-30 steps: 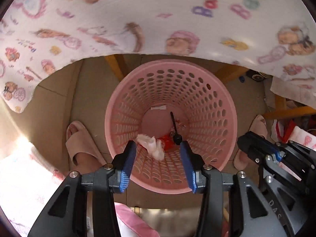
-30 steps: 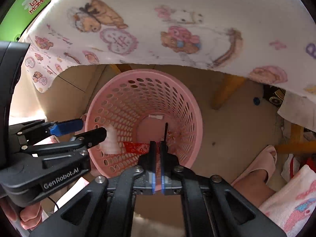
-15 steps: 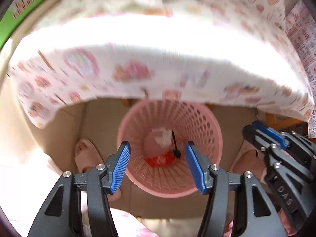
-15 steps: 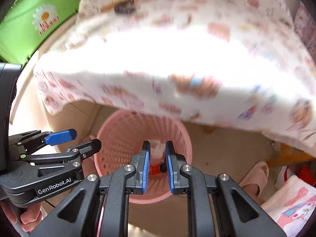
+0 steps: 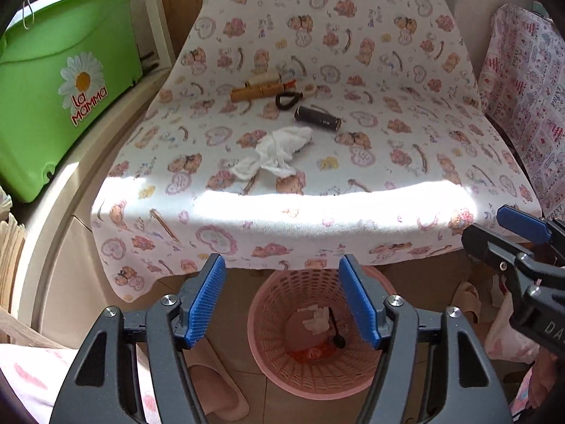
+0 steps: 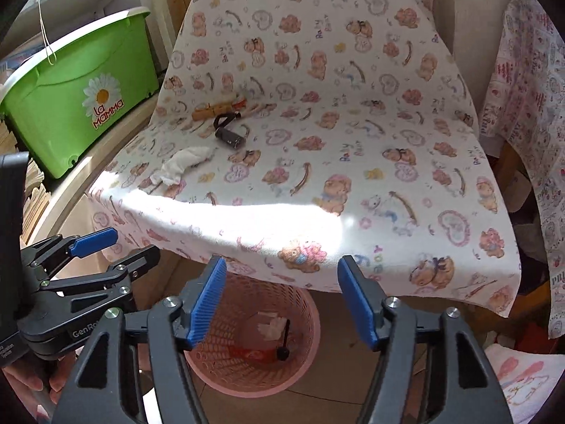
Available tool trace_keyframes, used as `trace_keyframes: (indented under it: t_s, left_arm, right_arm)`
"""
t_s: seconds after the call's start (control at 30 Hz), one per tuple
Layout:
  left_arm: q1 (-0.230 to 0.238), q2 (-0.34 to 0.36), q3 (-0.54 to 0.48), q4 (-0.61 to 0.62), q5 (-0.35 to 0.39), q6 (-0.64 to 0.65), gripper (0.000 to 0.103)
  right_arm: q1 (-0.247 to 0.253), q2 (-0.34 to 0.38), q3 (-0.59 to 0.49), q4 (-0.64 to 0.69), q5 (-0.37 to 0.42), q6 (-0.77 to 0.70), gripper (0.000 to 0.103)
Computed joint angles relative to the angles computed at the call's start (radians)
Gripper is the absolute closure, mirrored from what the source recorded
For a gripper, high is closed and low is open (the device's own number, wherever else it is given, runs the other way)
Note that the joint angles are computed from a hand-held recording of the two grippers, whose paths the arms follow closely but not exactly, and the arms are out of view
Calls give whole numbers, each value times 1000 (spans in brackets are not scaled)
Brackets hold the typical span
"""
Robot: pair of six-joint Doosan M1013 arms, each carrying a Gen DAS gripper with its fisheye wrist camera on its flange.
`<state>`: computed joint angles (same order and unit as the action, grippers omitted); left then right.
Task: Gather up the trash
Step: 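Raise both tools back toward the chair, then grasp the crumpled white tissue with the left gripper while the right tool approaches the black cylinder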
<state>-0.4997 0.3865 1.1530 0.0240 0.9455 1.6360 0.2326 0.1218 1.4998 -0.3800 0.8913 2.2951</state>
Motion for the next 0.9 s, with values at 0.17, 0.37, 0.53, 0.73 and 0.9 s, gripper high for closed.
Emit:
trace_keyframes:
  t_s: [0.17, 0.37, 0.53, 0.73, 0.9]
  left_arm:
    - [-4, -16, 7, 4, -47, 7, 19]
    - [-4, -16, -13, -24, -26, 33, 19]
    - [0, 22, -112, -121, 81, 93, 18]
    - [7, 61, -222, -104, 43, 107, 10]
    - [17, 106, -278, -29, -26, 126, 10]
  right_arm:
    - [6, -10, 6, -96, -10, 60, 28]
    - [3, -9, -10, -143, -6, 65, 25]
    - [-2, 6, -63, -245, 21, 43, 17]
    - [-48, 22, -123, -229, 0, -48, 17]
    - [-106, 41, -146, -32, -36, -90, 18]
